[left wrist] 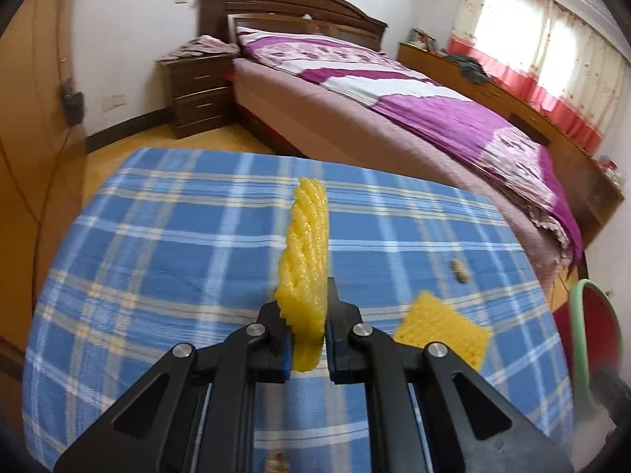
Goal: Collect trash
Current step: 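Grasp the other yellow foam net with the right tool while the left tool holds its net, then carry the right tool's foam net over the bucket and release it while the left tool carries its net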
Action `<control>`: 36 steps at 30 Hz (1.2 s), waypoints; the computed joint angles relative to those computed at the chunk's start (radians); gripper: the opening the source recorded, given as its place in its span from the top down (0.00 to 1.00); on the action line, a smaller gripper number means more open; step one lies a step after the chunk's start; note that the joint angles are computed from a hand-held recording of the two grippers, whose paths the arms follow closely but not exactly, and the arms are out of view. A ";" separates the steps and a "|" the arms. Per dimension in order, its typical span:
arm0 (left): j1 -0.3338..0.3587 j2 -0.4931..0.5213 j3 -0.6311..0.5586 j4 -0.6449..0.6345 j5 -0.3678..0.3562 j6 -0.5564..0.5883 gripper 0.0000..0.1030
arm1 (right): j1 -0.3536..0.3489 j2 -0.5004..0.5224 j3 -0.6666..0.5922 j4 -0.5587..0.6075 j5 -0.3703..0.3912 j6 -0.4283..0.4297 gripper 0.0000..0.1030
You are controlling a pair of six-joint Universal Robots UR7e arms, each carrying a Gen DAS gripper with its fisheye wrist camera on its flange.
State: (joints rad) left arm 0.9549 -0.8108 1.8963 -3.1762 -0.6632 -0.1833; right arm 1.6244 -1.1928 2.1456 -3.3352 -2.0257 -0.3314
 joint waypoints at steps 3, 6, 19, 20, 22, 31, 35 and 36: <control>0.013 -0.004 0.009 -0.017 -0.001 -0.006 0.89 | 0.021 0.060 -0.042 0.016 -0.015 -0.016 0.17; 0.016 0.008 0.014 -0.062 0.008 0.022 0.89 | 0.039 0.115 -0.084 0.037 -0.029 -0.034 0.17; 0.005 0.012 0.044 -0.212 0.002 0.108 0.89 | 0.078 0.309 -0.232 0.091 -0.070 -0.048 0.31; 0.004 0.013 0.044 -0.217 0.005 0.110 0.89 | 0.080 0.323 -0.243 0.092 -0.076 -0.049 0.33; 0.005 0.010 0.046 -0.218 0.002 0.104 0.89 | 0.083 0.339 -0.255 0.096 -0.086 -0.051 0.48; 0.009 0.007 0.050 -0.217 -0.016 0.104 0.89 | 0.091 0.362 -0.236 0.011 -0.076 -0.132 0.73; 0.007 0.011 0.050 -0.223 -0.014 0.107 0.89 | 0.094 0.356 -0.225 -0.015 -0.066 -0.133 0.90; 0.007 0.011 0.050 -0.224 -0.014 0.106 0.89 | 0.093 0.350 -0.223 -0.004 -0.061 -0.121 0.90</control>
State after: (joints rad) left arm 0.9617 -0.7997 1.9465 -3.4000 -0.6774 -0.0777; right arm 1.7169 -0.8427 1.9231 -3.3390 -2.0867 -0.4528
